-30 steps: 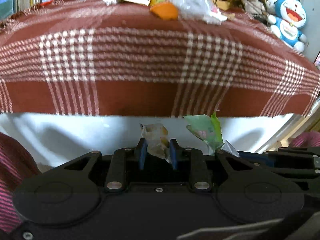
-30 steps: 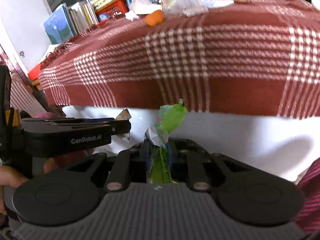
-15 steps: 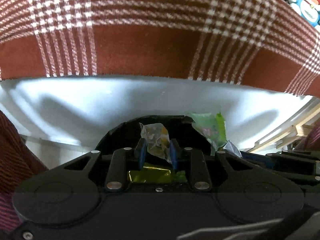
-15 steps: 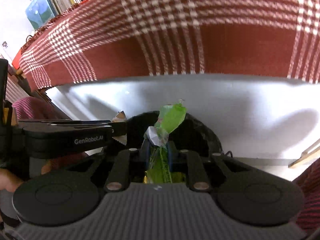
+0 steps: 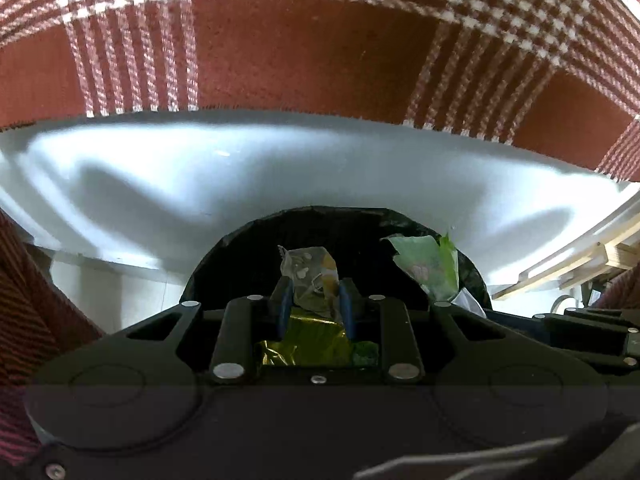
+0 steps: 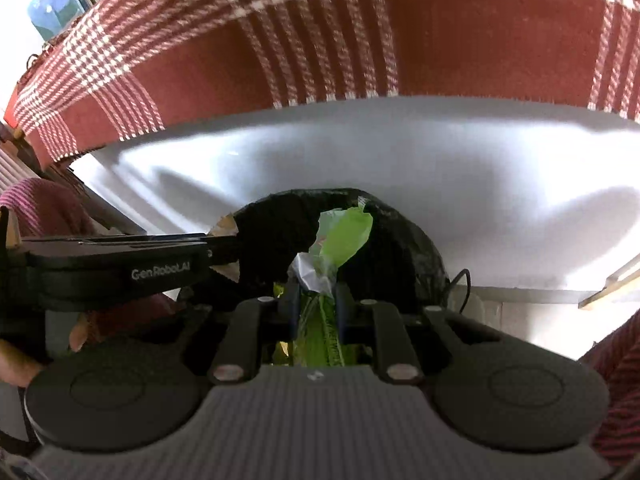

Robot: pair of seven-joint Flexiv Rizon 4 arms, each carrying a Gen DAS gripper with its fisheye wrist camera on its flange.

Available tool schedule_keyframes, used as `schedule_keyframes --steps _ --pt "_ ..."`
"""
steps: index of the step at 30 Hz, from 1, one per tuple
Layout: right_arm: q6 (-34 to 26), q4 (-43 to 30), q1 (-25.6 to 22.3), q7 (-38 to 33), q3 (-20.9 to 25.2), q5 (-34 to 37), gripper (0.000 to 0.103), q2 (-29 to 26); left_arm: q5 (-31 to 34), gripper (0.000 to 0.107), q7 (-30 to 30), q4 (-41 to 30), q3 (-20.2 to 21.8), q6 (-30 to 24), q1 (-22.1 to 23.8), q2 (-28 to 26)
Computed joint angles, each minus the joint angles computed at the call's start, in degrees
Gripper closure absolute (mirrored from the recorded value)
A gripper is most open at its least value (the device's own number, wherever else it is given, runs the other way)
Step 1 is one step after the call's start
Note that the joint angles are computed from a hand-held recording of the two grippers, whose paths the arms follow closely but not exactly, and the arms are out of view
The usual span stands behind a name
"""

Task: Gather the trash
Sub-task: 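Lower both held items into the black bin and open both grippers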

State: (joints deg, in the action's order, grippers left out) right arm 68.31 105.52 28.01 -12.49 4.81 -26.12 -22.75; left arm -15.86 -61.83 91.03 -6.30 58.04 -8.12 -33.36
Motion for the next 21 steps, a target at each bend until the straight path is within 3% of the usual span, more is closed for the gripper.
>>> schedule_keyframes --steps 5,6,7,8,10,18,21 --pt "1.64 0.61 0.0 0.7 -0.39 0.18 0.075 0.06 -0.28 0.08 -0.64 -0.71 0.01 -0.82 0.06 -0.27" --pt "2.0 0.67 0.06 0.94 -0.54 0.04 0.071 0.04 -0.41 0.077 -0.64 -0.78 -0.08 -0.78 0.15 -0.31" --pt "2.28 0.82 0.19 1.37 -0.82 -0.24 0.056 0.09 -0.65 0.067 -0.53 -0.57 -0.26 -0.69 0.28 -0.15" --pt "2.73 1.0 0.28 1.76 -1.06 -0.52 0.05 0.14 -0.86 0.061 -0.37 -0.71 -0.37 -0.79 0.47 -0.13" --pt "3.8 1.37 0.52 2.68 -1.61 -1.22 0.046 0.23 -1.01 0.057 -0.18 -0.79 -0.43 -0.58 0.59 -0.08" --pt "5.79 2.6 1.13 5.87 -3.48 -4.44 0.042 1.3 -1.52 0.045 -0.33 -1.93 -0.57 -0.35 0.99 0.93" --pt "6.03 3.26 1.81 8.14 -5.27 -8.41 0.041 2.54 -3.61 0.036 1.92 -1.72 -1.98 0.65 2.21 2.07"
